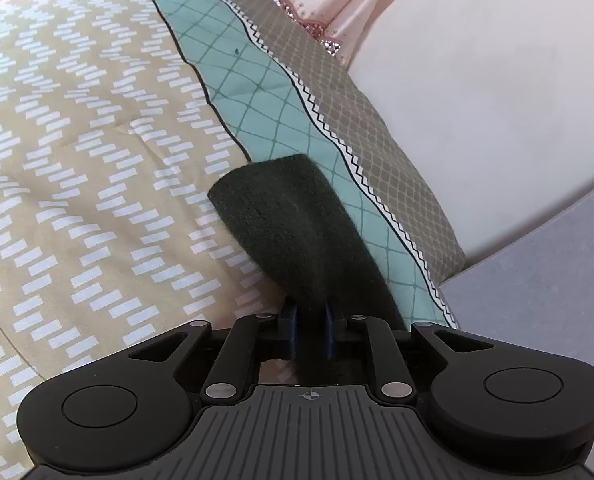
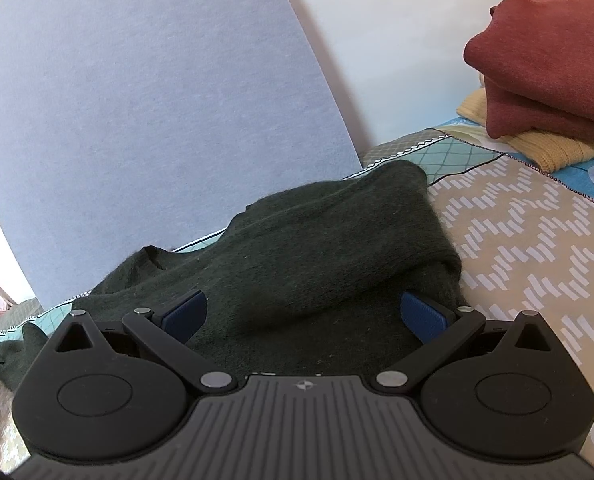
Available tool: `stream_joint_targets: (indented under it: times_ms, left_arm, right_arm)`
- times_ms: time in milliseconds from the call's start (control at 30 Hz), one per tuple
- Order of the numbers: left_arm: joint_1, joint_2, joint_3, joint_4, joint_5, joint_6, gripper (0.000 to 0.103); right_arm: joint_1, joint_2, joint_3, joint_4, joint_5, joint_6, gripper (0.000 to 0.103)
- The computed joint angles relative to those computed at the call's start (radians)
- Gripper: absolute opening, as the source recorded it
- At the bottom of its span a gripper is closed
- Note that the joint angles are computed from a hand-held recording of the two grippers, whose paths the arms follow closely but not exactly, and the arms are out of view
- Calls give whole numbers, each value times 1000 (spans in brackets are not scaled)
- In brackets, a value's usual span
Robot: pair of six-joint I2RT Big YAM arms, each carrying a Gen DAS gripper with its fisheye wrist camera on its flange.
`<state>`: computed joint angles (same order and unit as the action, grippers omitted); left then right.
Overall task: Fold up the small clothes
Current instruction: 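Grasp the other sleeve cuff with the left gripper and fold it inward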
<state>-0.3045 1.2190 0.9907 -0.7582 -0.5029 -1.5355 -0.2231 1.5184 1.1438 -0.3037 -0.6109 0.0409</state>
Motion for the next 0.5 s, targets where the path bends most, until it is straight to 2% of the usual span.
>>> stream_joint_targets:
  times_ms: [167, 267, 333, 433, 500]
  left_arm:
    - [-38, -6, 50, -49, -53, 58, 67]
    - [-90, 1, 125, -80, -112, 141, 70]
    - [-139, 16, 194, -77, -145, 227, 70]
    - [-243, 68, 337, -61, -202, 398, 70]
    - [-324, 122, 443, -13, -219, 572, 70]
  right_arm:
    - [-2, 2, 2, -1, -4, 0, 103]
    - [-3, 3, 2, 0, -7, 5, 103]
    - [-2, 2, 1, 1, -6, 8, 103]
    - [-3, 2, 0, 1, -8, 13, 103]
    - [-3, 2, 0, 0, -10, 16, 103]
